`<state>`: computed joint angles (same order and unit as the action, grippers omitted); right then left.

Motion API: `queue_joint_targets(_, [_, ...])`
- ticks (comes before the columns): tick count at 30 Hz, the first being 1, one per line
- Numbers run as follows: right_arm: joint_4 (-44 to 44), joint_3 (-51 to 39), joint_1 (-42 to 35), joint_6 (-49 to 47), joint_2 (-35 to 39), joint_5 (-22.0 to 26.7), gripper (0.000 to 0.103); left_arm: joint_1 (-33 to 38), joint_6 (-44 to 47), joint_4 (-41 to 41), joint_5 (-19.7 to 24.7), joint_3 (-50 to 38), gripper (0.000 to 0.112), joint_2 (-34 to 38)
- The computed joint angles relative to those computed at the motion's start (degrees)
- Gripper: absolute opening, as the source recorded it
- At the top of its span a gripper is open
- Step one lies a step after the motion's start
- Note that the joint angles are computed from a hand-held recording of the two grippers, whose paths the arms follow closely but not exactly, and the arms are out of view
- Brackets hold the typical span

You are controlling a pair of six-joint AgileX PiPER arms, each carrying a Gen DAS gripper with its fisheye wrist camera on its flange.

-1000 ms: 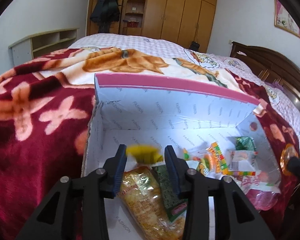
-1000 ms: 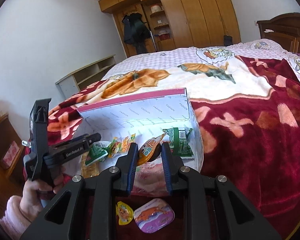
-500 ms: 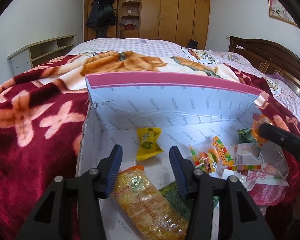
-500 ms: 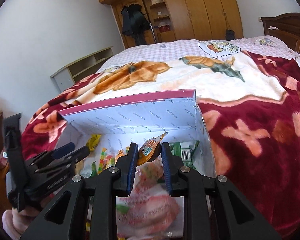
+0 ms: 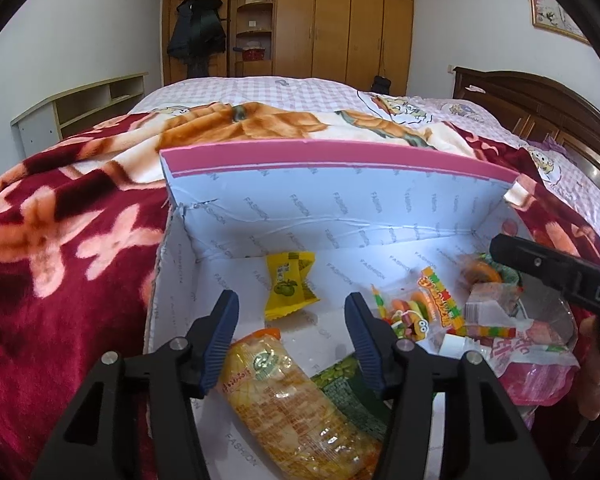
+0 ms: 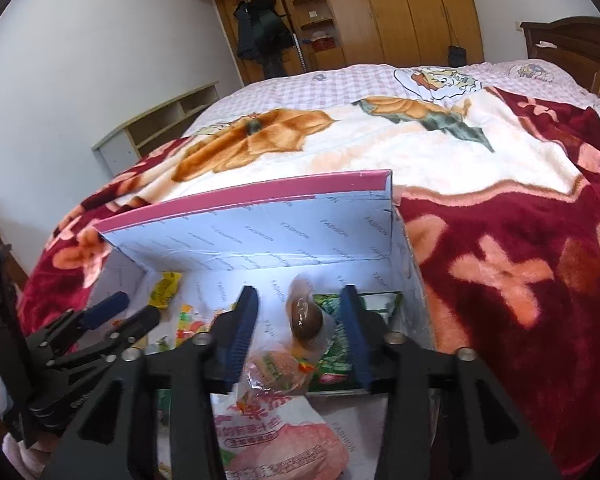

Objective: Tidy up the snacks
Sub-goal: 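Carry the yellow candy and jelly cup into the pink box and open both tools, then withdraw both open tools from the box toward the remaining snacks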

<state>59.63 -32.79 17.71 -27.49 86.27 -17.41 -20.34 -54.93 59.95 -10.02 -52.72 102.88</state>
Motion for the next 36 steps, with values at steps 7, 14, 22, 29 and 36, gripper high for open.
queue_joint_targets(7, [5.8,3.0,3.0,-5.0,-5.2,-3.0,0.059,1.4,-17.0,15.6,-1.4,0.5,0.058,-2.2])
queue_joint_targets(14, [18.3,6.1,9.8,-14.5,-12.2,-7.6,0.059,1.7,-17.6,18.4,-2.2,3.6,0.059,-6.7])
queue_joint_targets(22, [23.6,9.8,20.9,-14.1,-17.2,-16.0,0.059,3.3,-22.8,24.8,-4.8,9.1,0.062,-13.3])
queue_joint_targets(29, [26.6,12.4,29.8,-12.0,-17.4,-22.5,0.059,4.7,-17.4,20.7,-6.4,16.2,0.063,-19.1])
queue_joint_targets(36, [31.7,15.6,39.5,-8.7,-18.4,-29.5,0.059,5.1,-12.4,16.3,-6.5,21.7,0.064,-21.0])
